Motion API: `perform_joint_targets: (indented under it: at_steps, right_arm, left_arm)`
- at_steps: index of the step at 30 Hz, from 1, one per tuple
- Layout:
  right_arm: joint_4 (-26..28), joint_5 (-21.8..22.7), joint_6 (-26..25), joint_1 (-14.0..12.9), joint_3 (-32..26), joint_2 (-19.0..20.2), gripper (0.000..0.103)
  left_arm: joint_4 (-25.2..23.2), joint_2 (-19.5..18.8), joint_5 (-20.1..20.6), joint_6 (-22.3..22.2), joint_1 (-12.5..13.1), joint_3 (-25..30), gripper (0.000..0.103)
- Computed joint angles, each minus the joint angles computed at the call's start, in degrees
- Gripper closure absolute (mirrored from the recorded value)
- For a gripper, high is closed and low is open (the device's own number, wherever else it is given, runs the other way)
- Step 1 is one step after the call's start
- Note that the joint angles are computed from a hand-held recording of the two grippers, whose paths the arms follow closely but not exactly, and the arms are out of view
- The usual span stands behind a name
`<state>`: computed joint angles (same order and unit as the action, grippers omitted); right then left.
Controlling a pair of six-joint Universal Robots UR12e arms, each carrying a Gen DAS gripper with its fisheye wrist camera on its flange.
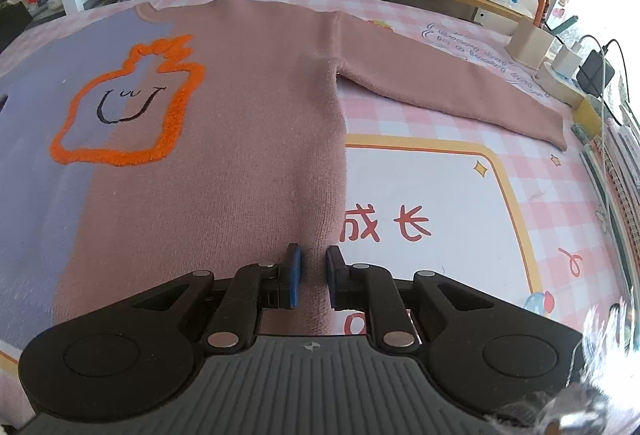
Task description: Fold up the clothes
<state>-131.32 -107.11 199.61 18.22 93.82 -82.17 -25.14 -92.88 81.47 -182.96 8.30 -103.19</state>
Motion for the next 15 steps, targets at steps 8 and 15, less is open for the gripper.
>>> perform_joint_targets:
  at_steps: [8, 15]
  right_arm:
    - [-2.71, 0.11, 1.23, -0.10, 1.54, -0.70, 0.089]
    - [-5.27, 0.37, 2.32, -0.16, 2.90, -1.24, 0.089]
  left_arm:
    - [-10.37, -0.81, -11.71, 11.16, -3.20, 2.09, 0.040]
    - [-11.76, -1.68, -5.68, 9.01, -5.02, 3.00, 0.061]
